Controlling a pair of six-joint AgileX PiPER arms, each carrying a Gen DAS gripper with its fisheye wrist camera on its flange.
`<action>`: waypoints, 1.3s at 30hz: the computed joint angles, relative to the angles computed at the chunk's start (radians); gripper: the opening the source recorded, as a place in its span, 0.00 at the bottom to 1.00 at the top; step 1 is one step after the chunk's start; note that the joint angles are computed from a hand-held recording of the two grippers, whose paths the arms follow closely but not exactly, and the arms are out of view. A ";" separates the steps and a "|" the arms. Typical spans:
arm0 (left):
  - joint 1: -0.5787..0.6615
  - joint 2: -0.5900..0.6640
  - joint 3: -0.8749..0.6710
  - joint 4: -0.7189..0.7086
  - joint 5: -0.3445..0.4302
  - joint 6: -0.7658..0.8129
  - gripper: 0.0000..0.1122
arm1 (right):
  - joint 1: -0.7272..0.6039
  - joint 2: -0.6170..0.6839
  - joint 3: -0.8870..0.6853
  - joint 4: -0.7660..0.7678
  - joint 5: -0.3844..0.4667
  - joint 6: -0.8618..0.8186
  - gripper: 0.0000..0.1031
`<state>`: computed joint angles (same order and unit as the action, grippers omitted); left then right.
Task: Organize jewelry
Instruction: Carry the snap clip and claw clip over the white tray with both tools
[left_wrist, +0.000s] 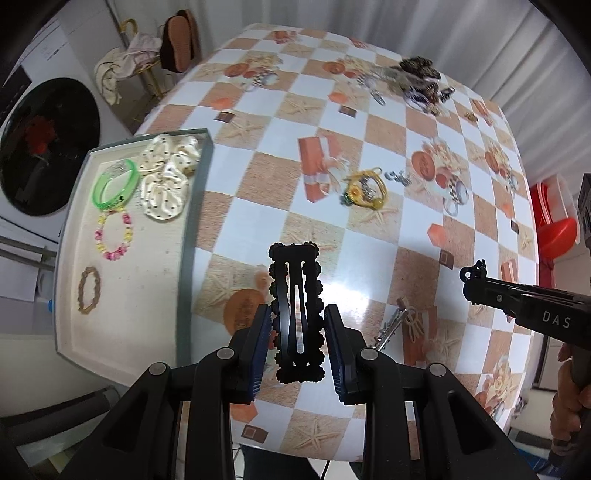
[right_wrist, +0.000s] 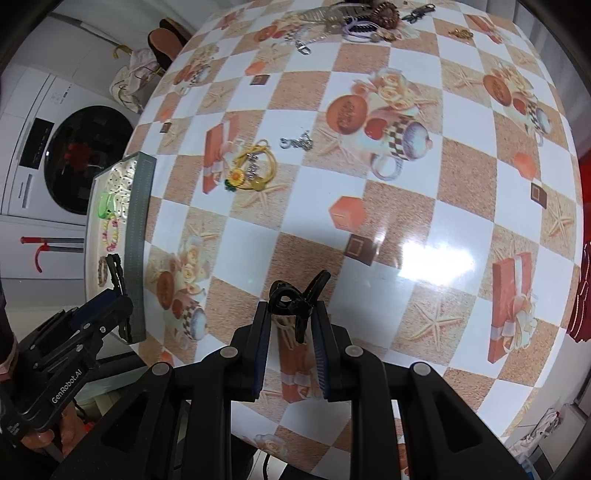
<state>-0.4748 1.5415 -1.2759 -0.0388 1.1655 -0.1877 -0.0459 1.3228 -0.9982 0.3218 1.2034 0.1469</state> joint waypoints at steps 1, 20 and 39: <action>0.013 -0.004 0.001 -0.004 0.002 0.012 0.31 | 0.010 0.001 -0.007 -0.002 0.001 0.011 0.23; 0.475 -0.045 0.041 -0.159 0.042 0.554 0.31 | 0.458 0.119 -0.201 -0.177 -0.103 0.564 0.23; 0.840 0.074 0.049 -0.148 -0.017 0.719 0.31 | 0.692 0.540 -0.672 -0.168 -0.031 0.570 0.23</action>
